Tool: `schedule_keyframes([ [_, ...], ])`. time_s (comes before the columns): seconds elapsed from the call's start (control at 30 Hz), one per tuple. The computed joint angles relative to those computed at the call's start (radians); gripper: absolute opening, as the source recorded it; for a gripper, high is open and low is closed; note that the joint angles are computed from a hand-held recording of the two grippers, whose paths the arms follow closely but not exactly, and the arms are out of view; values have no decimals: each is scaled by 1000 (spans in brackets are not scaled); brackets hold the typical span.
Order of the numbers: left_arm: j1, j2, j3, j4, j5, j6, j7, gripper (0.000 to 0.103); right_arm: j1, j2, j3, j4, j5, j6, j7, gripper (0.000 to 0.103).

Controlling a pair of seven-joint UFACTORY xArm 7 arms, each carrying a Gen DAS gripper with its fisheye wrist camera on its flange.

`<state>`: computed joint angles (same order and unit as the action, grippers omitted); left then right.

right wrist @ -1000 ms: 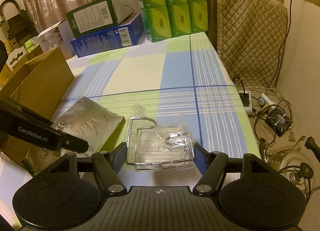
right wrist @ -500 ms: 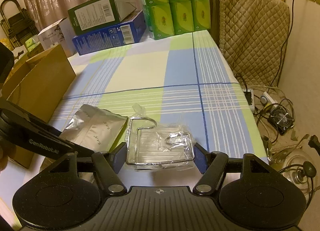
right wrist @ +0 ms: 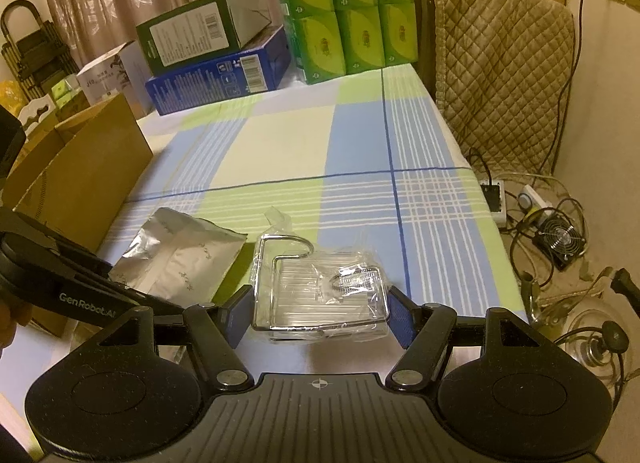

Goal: Organize objects
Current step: 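Lift the foil bag with the left tool while the right tool lifts the wire rack, then carry the foil bag and wire rack over the cardboard box with both tools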

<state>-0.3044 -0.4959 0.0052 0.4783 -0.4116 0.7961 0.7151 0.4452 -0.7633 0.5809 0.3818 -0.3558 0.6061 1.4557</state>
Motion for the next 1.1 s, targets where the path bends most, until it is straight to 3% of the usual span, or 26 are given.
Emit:
schedule_keyframes([
  [0.57, 32, -270, 54, -54, 24, 114, -14, 32, 49, -35, 43, 109, 26, 175, 0, 66],
  [1.1, 69, -461, 93, -60, 45, 237, -36, 32, 70, -38, 87, 202, 33, 278, 6, 66],
])
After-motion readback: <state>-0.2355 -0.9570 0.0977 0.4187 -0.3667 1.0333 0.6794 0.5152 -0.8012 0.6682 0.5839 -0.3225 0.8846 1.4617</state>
